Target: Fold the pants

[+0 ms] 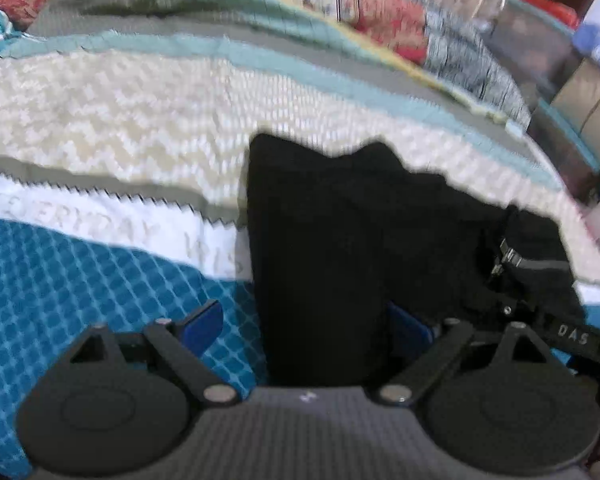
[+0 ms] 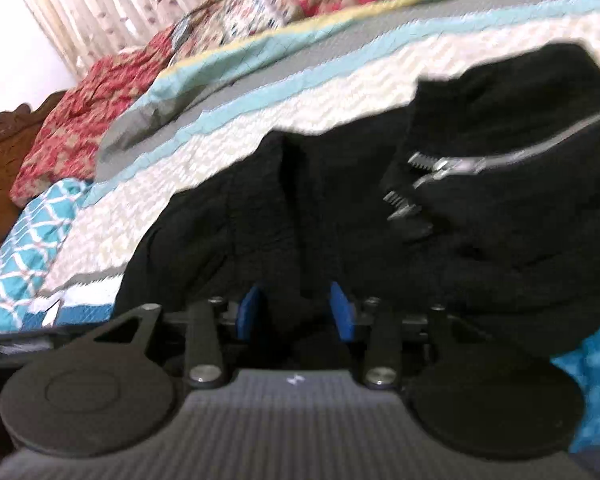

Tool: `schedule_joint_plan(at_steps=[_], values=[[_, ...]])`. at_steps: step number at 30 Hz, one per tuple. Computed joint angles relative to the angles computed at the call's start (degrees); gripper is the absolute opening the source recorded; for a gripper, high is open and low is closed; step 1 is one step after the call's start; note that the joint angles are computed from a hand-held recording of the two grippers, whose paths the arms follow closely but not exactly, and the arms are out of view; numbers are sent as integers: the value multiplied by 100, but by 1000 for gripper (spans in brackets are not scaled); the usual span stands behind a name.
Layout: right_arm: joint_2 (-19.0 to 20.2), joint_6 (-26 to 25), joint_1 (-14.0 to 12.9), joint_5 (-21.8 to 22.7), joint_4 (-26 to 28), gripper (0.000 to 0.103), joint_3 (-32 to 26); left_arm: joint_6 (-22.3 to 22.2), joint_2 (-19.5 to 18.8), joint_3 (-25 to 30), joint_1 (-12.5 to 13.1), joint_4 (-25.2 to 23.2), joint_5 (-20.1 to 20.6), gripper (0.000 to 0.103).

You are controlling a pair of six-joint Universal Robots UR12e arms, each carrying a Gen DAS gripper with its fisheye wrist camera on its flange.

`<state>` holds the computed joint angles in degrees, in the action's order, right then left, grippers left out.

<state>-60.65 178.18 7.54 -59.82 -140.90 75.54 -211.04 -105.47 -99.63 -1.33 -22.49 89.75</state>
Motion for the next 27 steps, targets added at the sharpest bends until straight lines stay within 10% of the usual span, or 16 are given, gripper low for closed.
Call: schedule_joint_plan(at_steps=[6, 12, 14, 16, 27], values=[[251, 121, 1, 199, -609, 42, -413, -471, -1, -40, 131, 865, -130, 85], [952, 14, 193, 148, 823, 43, -1696, -244, -386, 298, 104, 1053, -371, 82], [1108, 37, 227, 137, 1300, 14, -1953, -164, -476, 370, 102, 920, -438, 82], [1083, 93, 215, 289, 1178, 6, -1841, -80, -558, 432, 95, 728, -518, 82], [927, 63, 210, -520, 1137, 15, -1613, 601, -465, 243, -54, 824, -622, 87]])
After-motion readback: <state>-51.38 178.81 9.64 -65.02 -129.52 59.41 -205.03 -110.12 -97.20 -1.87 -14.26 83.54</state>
